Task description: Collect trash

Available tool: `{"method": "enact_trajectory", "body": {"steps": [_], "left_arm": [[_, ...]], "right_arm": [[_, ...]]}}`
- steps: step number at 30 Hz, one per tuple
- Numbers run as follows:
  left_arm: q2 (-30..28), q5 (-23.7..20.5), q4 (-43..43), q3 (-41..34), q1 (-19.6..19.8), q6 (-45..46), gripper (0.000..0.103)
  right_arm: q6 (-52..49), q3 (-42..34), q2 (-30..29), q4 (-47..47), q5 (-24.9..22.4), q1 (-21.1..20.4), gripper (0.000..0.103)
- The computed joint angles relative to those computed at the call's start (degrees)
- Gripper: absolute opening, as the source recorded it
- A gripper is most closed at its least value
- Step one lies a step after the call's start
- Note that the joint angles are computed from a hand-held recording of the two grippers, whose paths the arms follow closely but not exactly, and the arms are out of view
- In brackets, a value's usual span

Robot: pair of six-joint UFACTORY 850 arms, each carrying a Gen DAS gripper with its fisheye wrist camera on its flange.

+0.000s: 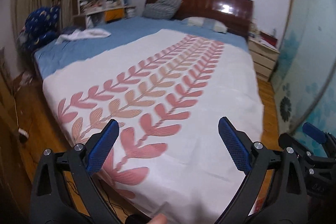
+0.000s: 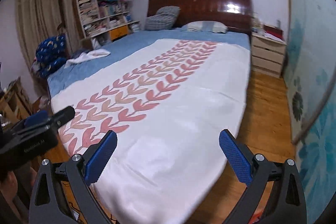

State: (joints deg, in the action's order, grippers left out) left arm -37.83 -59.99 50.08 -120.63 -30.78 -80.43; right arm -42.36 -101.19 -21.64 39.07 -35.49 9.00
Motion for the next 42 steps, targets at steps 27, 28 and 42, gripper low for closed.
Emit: {"method": "enact_trajectory", "body": {"steps": [27, 28, 42], "left_arm": [[-5.8, -2.1, -3.1, -7.7, 1.6, 8.7, 0.095], [-5.8, -1.9, -2.8, -7.5, 1.5, 8.5, 0.095], [-6.4, -1.0, -4.0, -8.3, 1.2, 8.7, 0.095]], "right_arm": [[0.8, -6.2, -9.1, -2.1, 1.6, -0.1, 0.096], [0.6, -6.1, -8.9, -1.9, 1.5, -0.2, 0.096], [-1.6, -4.5, -8.0, 0.1, 1.6, -1.1, 0.096]]}}
